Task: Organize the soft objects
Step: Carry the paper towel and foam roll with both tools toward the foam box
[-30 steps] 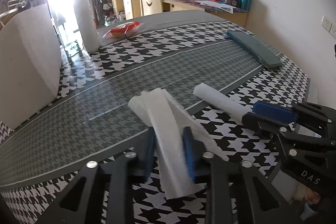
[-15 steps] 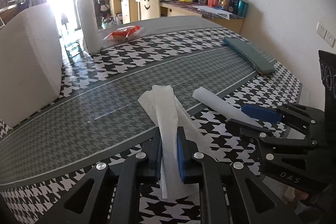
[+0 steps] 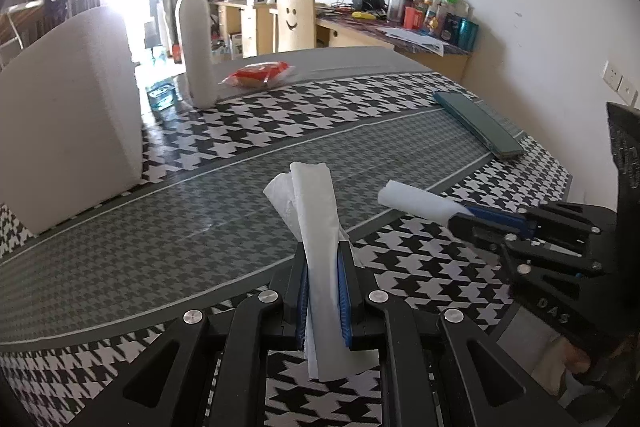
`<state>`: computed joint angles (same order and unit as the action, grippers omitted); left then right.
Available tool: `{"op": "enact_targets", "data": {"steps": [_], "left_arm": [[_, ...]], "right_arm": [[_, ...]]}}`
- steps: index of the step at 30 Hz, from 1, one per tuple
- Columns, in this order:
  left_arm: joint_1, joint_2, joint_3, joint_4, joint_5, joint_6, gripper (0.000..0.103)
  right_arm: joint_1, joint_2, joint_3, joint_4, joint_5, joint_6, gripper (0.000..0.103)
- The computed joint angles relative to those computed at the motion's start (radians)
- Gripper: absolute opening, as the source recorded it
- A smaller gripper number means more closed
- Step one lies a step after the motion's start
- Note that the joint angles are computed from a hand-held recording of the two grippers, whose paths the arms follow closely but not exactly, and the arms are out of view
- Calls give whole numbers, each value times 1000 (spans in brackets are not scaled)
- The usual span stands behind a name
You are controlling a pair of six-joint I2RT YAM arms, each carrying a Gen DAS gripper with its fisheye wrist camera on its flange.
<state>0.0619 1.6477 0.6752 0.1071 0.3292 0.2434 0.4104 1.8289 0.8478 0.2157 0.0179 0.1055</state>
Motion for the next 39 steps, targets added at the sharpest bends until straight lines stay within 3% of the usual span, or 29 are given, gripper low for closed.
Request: {"op": "enact_targets", "data": {"steps": [25, 39], "left_arm": [[168, -104, -6, -22, 99, 44, 14], [189, -120, 34, -21, 96, 37, 14]], "right_arm": [[78, -65, 41, -3, 4, 47, 14], [72, -65, 84, -12, -2, 90, 14]]}}
